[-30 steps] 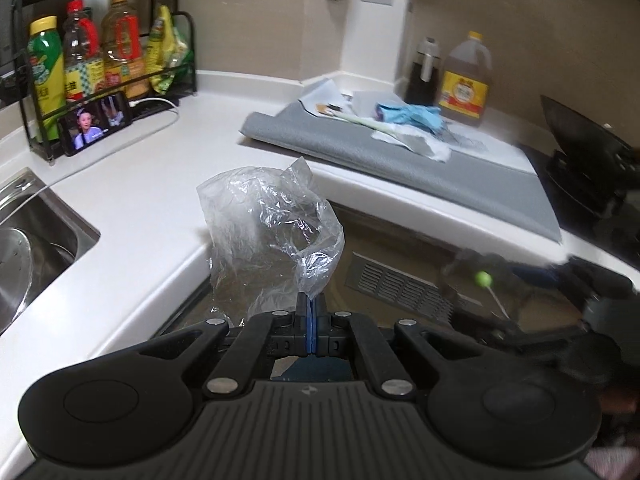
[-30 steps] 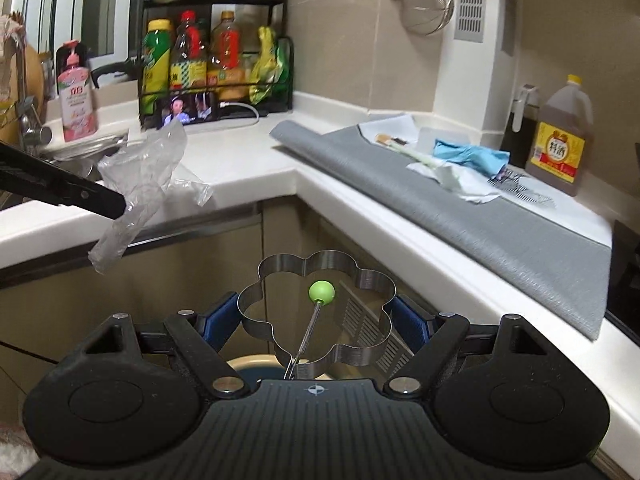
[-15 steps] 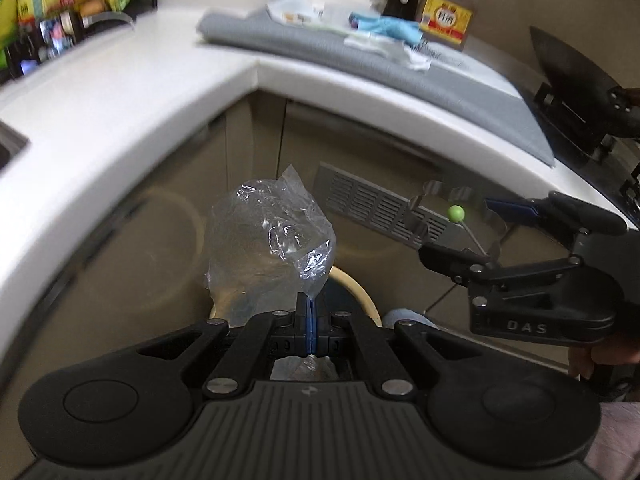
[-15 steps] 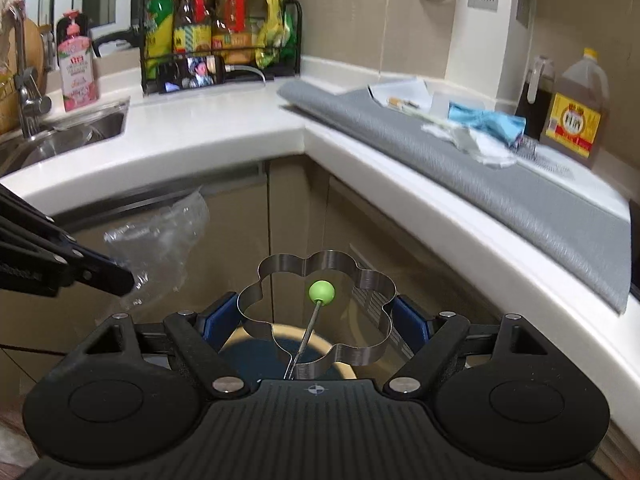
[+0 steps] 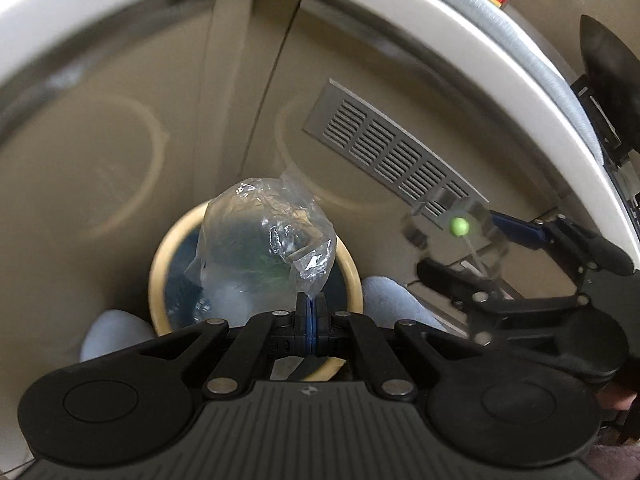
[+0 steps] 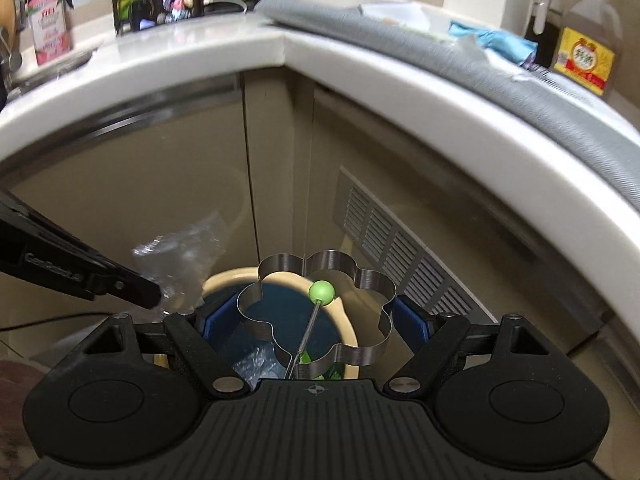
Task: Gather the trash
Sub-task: 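Carry the clear bag and flower ring down into the bin with both grippers, then open both grippers inside the bin to drop the bag and ring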
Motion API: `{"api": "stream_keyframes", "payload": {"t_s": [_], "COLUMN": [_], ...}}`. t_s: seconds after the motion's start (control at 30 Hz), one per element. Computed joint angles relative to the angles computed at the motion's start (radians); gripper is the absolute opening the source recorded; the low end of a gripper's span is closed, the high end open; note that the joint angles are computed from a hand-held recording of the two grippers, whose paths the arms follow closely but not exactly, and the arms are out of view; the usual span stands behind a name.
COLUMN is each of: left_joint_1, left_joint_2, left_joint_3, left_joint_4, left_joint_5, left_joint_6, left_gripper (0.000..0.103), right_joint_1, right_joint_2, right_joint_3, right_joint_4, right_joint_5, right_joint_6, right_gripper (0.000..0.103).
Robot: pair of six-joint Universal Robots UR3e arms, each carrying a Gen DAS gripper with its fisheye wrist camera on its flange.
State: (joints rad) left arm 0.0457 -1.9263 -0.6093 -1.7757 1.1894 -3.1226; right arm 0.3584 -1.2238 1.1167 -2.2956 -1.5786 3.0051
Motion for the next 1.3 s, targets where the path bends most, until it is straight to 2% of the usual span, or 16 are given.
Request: {"api": "stream_keyframes", "payload": {"t_s": [0.17, 0.27, 0.4, 0.53, 0.7, 0.83, 0.97, 1.03, 1.1, 1.2, 1.3], "left_joint_1": [0.032, 0.035, 0.071, 0.114, 0.122, 0.169, 0.209, 0.206, 0.179, 0.138, 0.120], "left_joint_2": [-0.051, -0.058, -0.059, -0.028, -0.069, -0.071, -0.023, -0.021, -0.033, -0.072, -0.093], "left_joint_3": [-0.035, -0.097, -0.195, -0.342, -0.393, -0.481, -0.609, -0.636, -0.624, -0.596, -0.579], "left_joint_4": [0.006, 0.057, 0.137, 0.297, 0.392, 0.485, 0.718, 0.824, 0.828, 0.731, 0.603], "left_joint_5": [-0.092, -0.101, -0.163, -0.225, -0.243, -0.393, -0.493, -0.483, -0.416, -0.325, -0.272], "left_joint_6": [0.006, -0.005, -0.044, -0.120, -0.221, -0.351, -0.490, -0.533, -0.515, -0.448, -0.379], "left_gripper": [0.000, 0.000, 0.000, 0.000, 0.000, 0.000, 0.000, 0.000, 0.000, 0.000, 0.000], "right_joint_1": [0.006, 0.003, 0.004, 0.008, 0.020, 0.030, 0.031, 0.028, 0.027, 0.027, 0.026], "right_joint_2": [0.082, 0.119, 0.163, 0.181, 0.234, 0.260, 0.244, 0.246, 0.253, 0.247, 0.257], "right_joint_3": [-0.050, -0.066, -0.098, -0.105, -0.171, -0.212, -0.193, -0.196, -0.209, -0.211, -0.228], "right_joint_4": [0.009, 0.015, 0.027, 0.022, 0.063, 0.093, 0.086, 0.092, 0.102, 0.110, 0.129], "right_joint_5": [-0.001, -0.002, -0.010, -0.021, -0.039, -0.046, -0.054, -0.053, -0.055, -0.059, -0.053], "right_joint_6": [-0.028, -0.042, -0.048, -0.058, -0.063, -0.066, -0.071, -0.068, -0.066, -0.068, -0.070], "right_gripper": [0.084, 0.084, 0.084, 0.084, 0.084, 0.084, 0.084, 0.084, 0.084, 0.084, 0.085]}}
